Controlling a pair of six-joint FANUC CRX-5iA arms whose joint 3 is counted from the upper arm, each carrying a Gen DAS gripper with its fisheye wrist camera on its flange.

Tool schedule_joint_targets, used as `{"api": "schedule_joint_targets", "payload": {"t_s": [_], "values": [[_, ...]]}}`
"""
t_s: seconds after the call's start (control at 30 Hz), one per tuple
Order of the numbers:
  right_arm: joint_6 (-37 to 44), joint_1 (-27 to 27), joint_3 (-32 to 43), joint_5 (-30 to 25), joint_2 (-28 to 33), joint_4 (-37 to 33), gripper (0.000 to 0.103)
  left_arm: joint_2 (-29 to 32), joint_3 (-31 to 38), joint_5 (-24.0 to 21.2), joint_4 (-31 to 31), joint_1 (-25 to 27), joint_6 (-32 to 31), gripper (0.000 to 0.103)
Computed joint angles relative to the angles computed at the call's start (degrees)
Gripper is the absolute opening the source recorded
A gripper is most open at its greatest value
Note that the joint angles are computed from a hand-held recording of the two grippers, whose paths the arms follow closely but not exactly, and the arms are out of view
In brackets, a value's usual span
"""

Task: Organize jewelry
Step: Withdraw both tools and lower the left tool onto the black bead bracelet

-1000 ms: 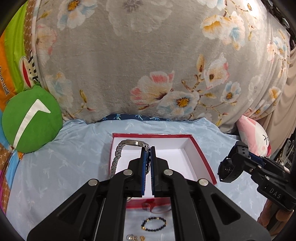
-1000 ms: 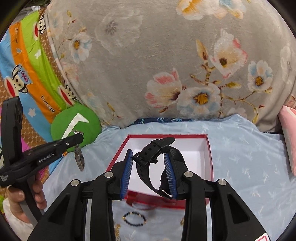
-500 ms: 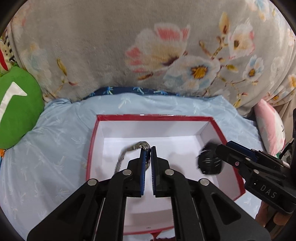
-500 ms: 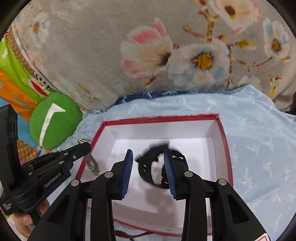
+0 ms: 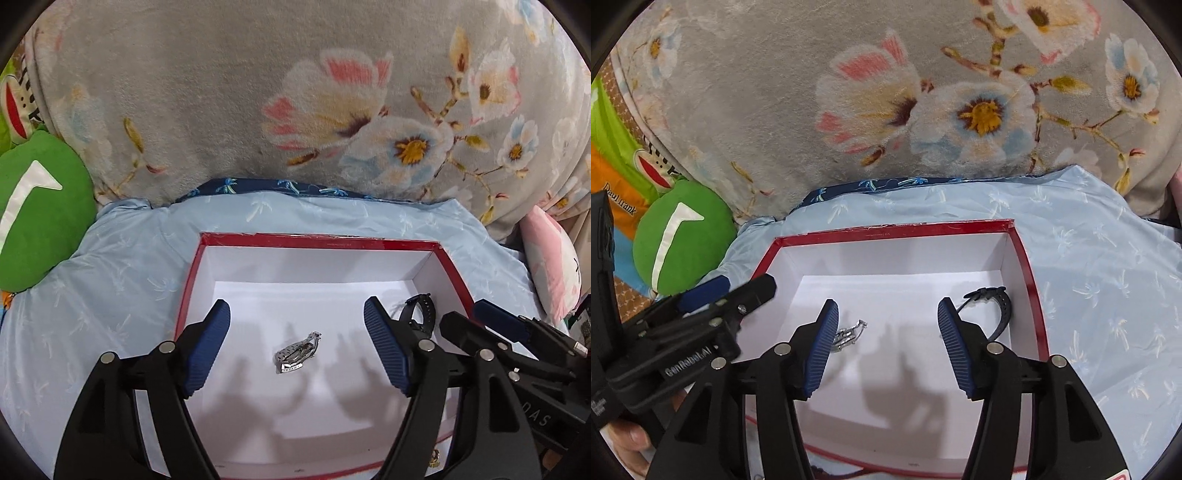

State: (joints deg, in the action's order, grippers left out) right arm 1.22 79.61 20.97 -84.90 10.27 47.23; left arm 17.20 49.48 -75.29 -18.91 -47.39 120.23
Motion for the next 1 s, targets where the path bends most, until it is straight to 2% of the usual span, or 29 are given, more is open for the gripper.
{"api": "schedule_joint_targets", "payload": {"t_s": [0.1, 0.27, 0.37, 0.5, 0.67, 0.77, 0.9, 1.0], "values": [[-1.35, 2.49, -0.41, -2.69, -0.61, 1.58, 0.056, -2.34, -1.66, -1.33, -1.73, -1.07, 0.46, 0.074], [-4.62, 8.49, -1.54, -8.26, -1.74, 4.26, 0.058, -8.99, -8.34, -2.10, -3.57, -2.67, 3.57, 0.077], [-7.05, 11.98, -2.06, -11.24, -2.12, 4.78, 0.058, -12.98, -12.18, -3.13, -6.17, -4.75, 6.53, 0.077], [-9.04, 16.51, -1.55, -16.80, -1.36, 4.03, 0.058, -16.05, -15.56, -4.72, -6.61, -6.92, 8.24, 0.077], [-15.83, 21.88, -4.03, -20.84, -2.39, -0.19, 0.058, -17.78, -19.59, -6.01, -5.93, -9.57, 10.30, 0.077], [-18.94, 24.33, -4.98, -22.76, -2.37, -4.27, 0.058, -18.05, -22.77, -5.31, -2.74, -9.44, 11.61, 0.077], [-23.14, 26.62, -6.71, -22.42, -2.73, -9.24, 0.055, -16.91, -25.17, -5.30, -1.07, -9.93, 12.93, 0.077], [-25.46, 27.53, -8.07, -20.93, -3.00, -12.54, 0.049, -15.86, -26.24, -4.85, 0.24, -9.59, 13.22, 0.077]]}}
